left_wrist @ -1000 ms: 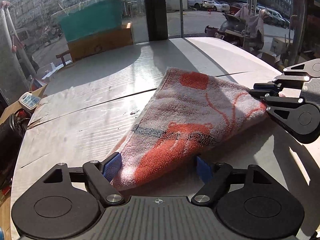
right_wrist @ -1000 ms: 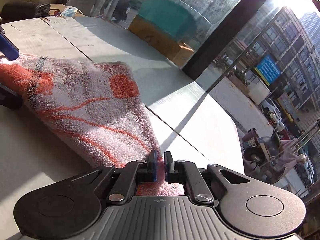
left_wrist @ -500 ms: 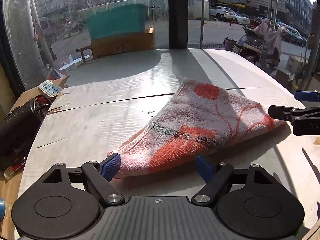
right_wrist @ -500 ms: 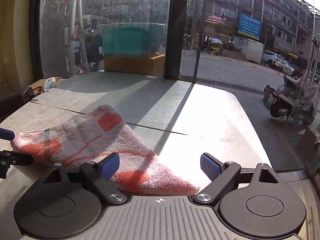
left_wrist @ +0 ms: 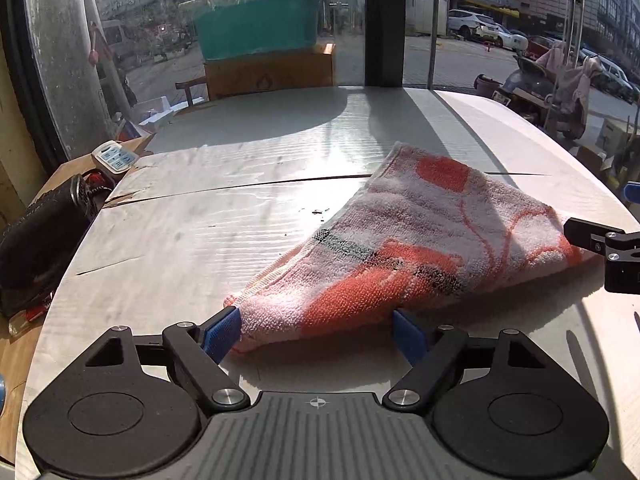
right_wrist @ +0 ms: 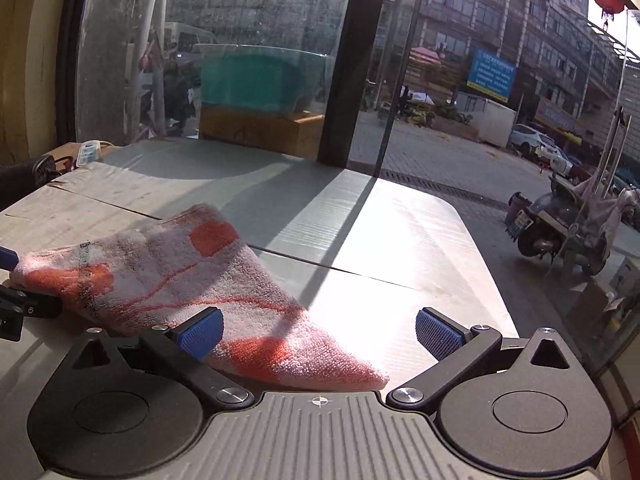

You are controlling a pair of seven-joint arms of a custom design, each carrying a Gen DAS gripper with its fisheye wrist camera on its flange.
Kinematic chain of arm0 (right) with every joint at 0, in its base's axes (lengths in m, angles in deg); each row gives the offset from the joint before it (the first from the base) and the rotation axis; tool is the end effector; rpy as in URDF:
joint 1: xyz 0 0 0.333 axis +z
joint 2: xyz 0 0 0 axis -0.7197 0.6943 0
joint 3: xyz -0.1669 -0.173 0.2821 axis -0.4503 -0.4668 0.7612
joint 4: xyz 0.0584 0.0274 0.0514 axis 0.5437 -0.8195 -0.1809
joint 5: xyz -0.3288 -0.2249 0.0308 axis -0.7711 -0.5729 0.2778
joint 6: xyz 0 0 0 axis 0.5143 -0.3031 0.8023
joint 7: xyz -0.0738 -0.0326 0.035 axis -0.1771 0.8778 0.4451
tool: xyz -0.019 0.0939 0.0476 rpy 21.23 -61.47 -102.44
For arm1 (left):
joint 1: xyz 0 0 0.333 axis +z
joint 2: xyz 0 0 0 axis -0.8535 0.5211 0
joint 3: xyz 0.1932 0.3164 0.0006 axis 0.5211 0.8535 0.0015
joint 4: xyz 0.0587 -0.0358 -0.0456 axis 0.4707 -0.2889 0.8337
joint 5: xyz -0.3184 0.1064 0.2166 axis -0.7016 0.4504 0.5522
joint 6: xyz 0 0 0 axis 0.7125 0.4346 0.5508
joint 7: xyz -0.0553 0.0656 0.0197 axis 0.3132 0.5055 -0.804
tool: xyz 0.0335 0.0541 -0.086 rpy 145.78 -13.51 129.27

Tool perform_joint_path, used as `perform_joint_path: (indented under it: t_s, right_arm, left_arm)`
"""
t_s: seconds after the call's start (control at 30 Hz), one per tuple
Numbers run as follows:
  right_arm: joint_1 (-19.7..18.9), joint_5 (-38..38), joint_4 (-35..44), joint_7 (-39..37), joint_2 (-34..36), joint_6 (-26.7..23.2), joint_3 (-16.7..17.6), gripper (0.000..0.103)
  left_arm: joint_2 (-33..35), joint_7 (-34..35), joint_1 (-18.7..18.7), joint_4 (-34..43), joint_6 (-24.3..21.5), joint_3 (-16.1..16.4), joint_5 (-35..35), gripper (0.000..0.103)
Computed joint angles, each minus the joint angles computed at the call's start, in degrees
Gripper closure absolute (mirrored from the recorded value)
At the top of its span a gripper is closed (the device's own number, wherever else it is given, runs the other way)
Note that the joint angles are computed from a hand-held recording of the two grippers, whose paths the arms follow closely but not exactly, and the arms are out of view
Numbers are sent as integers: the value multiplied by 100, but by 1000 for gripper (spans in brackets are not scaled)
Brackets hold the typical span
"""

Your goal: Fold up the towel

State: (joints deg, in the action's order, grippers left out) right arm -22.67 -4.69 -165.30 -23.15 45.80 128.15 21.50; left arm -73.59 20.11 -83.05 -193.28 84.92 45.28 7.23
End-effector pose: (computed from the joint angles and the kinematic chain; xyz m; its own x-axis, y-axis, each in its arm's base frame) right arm 0.5184 0.1562 0.4620 0.1858 -0.9621 0.1998 -0.5039 -0.2678 -0.8212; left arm 0.5542 -0.4019 0.4810 -0.0958 -0.9937 -0.0572 -0.7032 0.1083 -0.7027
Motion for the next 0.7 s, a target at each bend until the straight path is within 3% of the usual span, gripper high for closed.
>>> perform_joint_path:
  t_s: [0.07, 0.2, 0.27, 0.37, 0.5, 0.57, 0.7]
  right_arm:
    - [287, 1494, 631, -1490, 437, 338, -162, 0]
    - [24, 1634, 711, -1241, 494, 170, -51, 0]
    - [-69, 1396, 631, -883, 448, 141, -17, 0]
    - [-178, 279, 136, 88, 245, 374, 65, 0]
    - [-162, -300, -330, 516, -107, 435, 89, 0]
    - [-196, -788, -679, 1044, -394, 344, 119, 0]
    - [-178, -1041, -1010, 1537, -828, 79, 162, 0]
  left_arm:
    - [88, 61, 7, 90, 22, 18, 30, 19]
    - [225, 265, 52, 242, 134, 32, -88, 19]
    - [226, 323, 60, 264, 158, 33, -195, 19]
    - [99, 173, 66, 144, 252, 47, -294, 19]
    - [-173, -180, 91, -117, 472, 23, -353, 19]
    - [-279, -311, 74, -184, 476, 2, -295, 19]
    - [-395, -484, 6, -199, 229, -66, -154, 19]
